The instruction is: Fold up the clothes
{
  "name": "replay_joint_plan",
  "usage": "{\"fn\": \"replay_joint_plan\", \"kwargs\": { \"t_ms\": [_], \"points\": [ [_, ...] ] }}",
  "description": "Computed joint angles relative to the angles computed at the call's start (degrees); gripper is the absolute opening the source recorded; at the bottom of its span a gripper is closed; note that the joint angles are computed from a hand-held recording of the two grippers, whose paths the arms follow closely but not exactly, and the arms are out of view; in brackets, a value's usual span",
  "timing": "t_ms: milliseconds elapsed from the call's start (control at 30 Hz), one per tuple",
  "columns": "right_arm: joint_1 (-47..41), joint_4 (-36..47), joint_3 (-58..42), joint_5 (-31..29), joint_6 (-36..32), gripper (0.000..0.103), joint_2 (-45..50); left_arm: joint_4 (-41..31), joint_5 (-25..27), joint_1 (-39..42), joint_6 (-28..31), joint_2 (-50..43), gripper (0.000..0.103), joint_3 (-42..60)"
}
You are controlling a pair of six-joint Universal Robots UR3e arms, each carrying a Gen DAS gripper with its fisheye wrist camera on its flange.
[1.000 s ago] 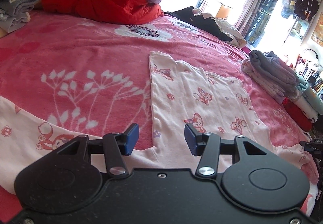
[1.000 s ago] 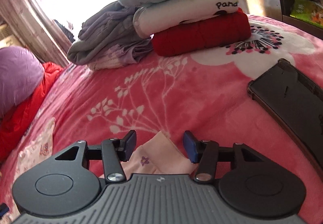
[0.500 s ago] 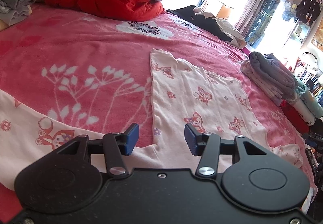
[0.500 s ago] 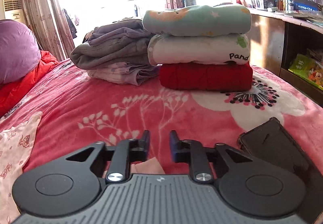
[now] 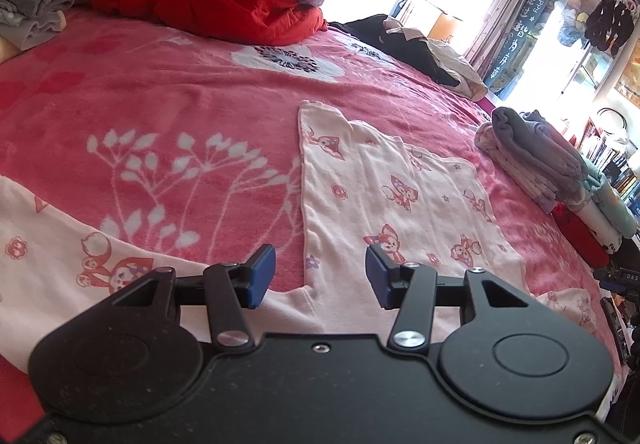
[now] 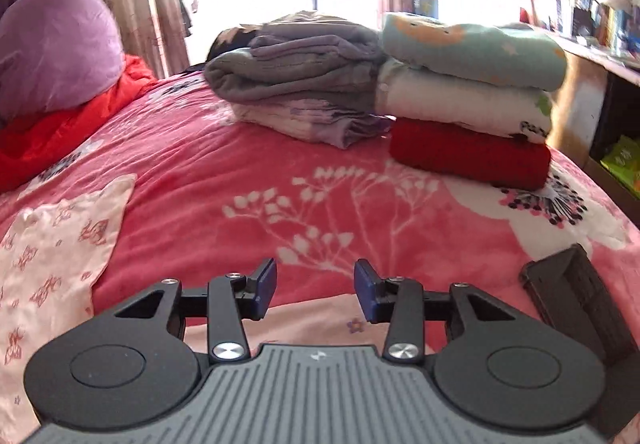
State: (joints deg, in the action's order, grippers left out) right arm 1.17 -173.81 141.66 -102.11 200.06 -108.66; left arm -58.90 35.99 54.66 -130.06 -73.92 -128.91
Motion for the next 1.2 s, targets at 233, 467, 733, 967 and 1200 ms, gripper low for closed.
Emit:
{"fn": "replay_joint_plan", "kwargs": {
  "t_ms": [233,467,733,967,1200],
  "points": [
    [-19.63,11.01,3.29,16.23,-8.51,0.043,-7.85,3.69,1.22,-2.22,-1.19,-1.4,0.049,-0.46],
    [-22.77,11.25,5.64,22.87,-13.11,0.008,-8.54,4.55,1.67,-2.56,-2.12,-2.32,0.049,-0.24],
    [-25.54,9.35,7.03,26.52,-15.6,0.004,-15.64,2.49,1.21,-1.87,-1.06,-1.61,0.049,0.08],
    [-7.28,3.1,-4.69,5.62,-15.56,0.007,4.21,1.92,1.14,-1.86,-1.05,-1.59,0.049,0.26],
    [0.41,0.67,-5.67,-0.83,-11.5,0.02,6.69,0.29,0.5,-1.63,-0.22,-1.37,0.049,0.85]
  ]
}}
